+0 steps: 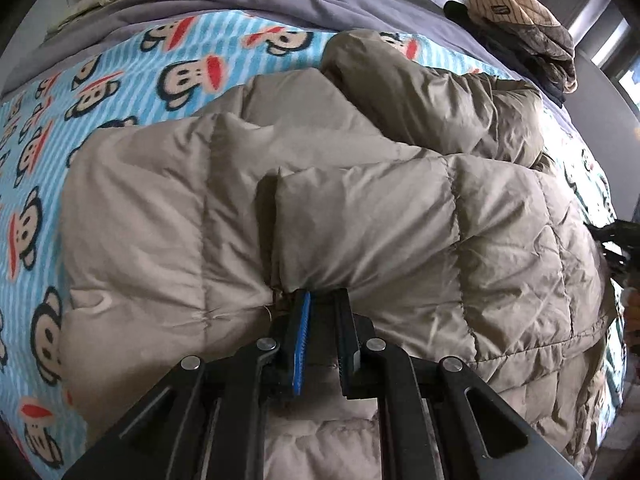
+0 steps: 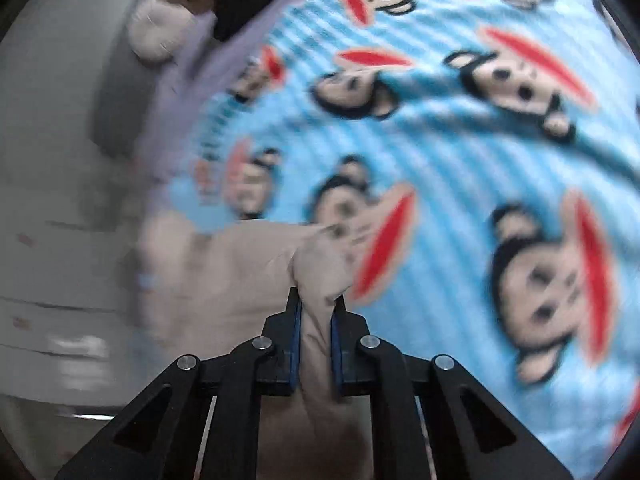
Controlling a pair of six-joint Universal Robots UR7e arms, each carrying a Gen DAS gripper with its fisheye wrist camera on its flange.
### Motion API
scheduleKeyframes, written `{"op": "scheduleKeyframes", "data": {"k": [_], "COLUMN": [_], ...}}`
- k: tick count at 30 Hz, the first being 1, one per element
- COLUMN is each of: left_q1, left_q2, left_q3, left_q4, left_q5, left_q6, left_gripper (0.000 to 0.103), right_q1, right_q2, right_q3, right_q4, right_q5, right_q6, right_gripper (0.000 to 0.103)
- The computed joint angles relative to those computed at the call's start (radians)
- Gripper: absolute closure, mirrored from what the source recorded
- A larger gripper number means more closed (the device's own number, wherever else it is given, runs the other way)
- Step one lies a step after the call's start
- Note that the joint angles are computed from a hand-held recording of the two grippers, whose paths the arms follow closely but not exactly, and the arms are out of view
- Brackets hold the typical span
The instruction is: Fold large clothes
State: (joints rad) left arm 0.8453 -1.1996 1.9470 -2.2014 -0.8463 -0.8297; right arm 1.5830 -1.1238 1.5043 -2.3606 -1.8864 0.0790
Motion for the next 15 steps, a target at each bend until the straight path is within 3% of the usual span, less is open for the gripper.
{"op": "scheduleKeyframes", "data": {"k": [7,9,12,15], "left_q1": [-0.005,-0.006,-0.011,-0.019], "left_q2": [-0.004,-0.010,-0.017,-0.017], "left_q3": [0.003,0.010,0.021,0.029], "left_q4": [0.003,-0.005,-0.002,-0.001], "left_q5": [0.001,0.001,0.014,0.025], "left_q6": [-0.012,-0.013,-0.015,-0.020], "left_gripper": [0.089,0.089,0.089,0.089], "right_q1": [0.060,0.092,0.130,0.141], "right_q2": [-0.009,-0.053,-0.129,-0.184], "right_q3": [0.057,0.115,0.196,0.272], "right_q4": [-0.141,-0.172,-0.140,-0.090], "right_q5": [-0.187,-0.193,-0.161,-0.179], "right_q6": [-0.039,-0.086,-0.147,-0.194], "right_gripper": [0.089,0.089,0.089,0.089]}}
